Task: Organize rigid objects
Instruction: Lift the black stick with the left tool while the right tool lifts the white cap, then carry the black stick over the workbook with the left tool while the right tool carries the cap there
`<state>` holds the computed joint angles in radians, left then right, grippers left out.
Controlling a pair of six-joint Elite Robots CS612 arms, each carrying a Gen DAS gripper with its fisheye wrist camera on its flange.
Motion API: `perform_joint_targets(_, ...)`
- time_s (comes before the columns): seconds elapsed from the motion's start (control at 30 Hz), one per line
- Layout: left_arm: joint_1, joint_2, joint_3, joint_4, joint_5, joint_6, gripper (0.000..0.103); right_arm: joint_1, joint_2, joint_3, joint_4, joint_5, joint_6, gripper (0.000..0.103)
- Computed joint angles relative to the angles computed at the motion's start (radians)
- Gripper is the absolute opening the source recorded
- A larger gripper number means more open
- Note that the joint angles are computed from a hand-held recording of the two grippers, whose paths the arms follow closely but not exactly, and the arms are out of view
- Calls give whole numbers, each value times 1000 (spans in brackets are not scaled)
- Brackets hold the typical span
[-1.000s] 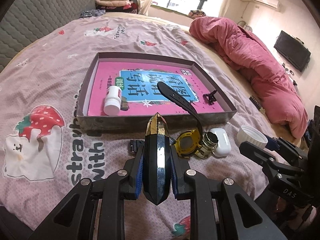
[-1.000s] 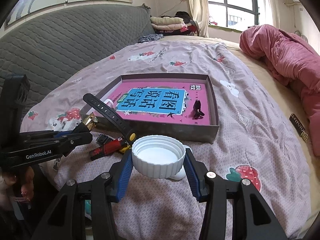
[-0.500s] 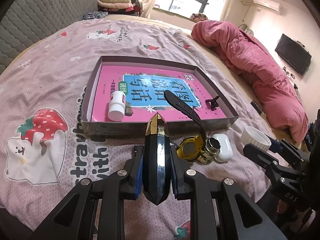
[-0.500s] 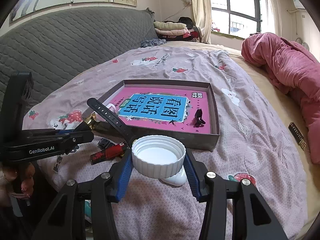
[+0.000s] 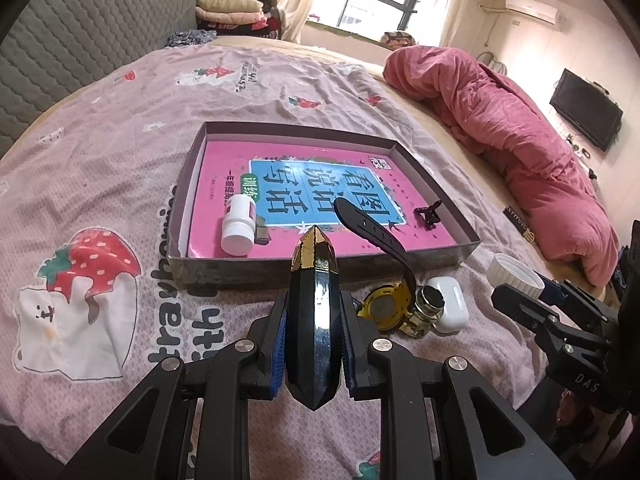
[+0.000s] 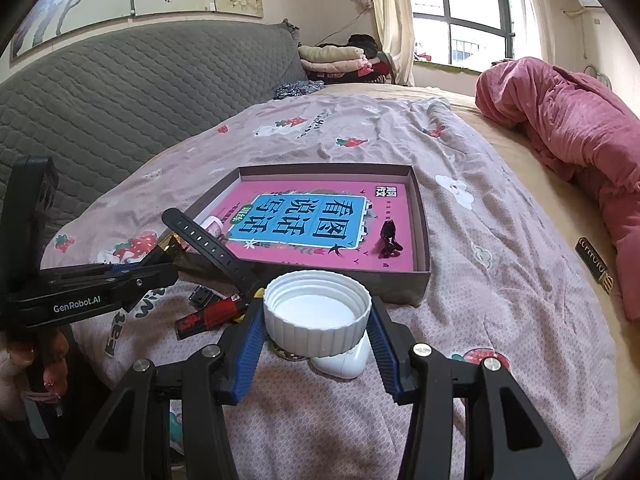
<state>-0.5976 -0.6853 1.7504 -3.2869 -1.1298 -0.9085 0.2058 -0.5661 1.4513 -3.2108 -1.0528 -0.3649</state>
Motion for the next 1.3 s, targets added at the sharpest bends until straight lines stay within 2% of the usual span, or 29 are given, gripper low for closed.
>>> perform_joint_targets(0.8, 18, 13, -15, -13, 5, -8, 23, -1, 20, -37, -30, -9, 29, 50)
perform_joint_targets(1.3, 36, 27, -35, -38, -3, -9, 23, 9, 33, -61, -68, -16, 14, 50)
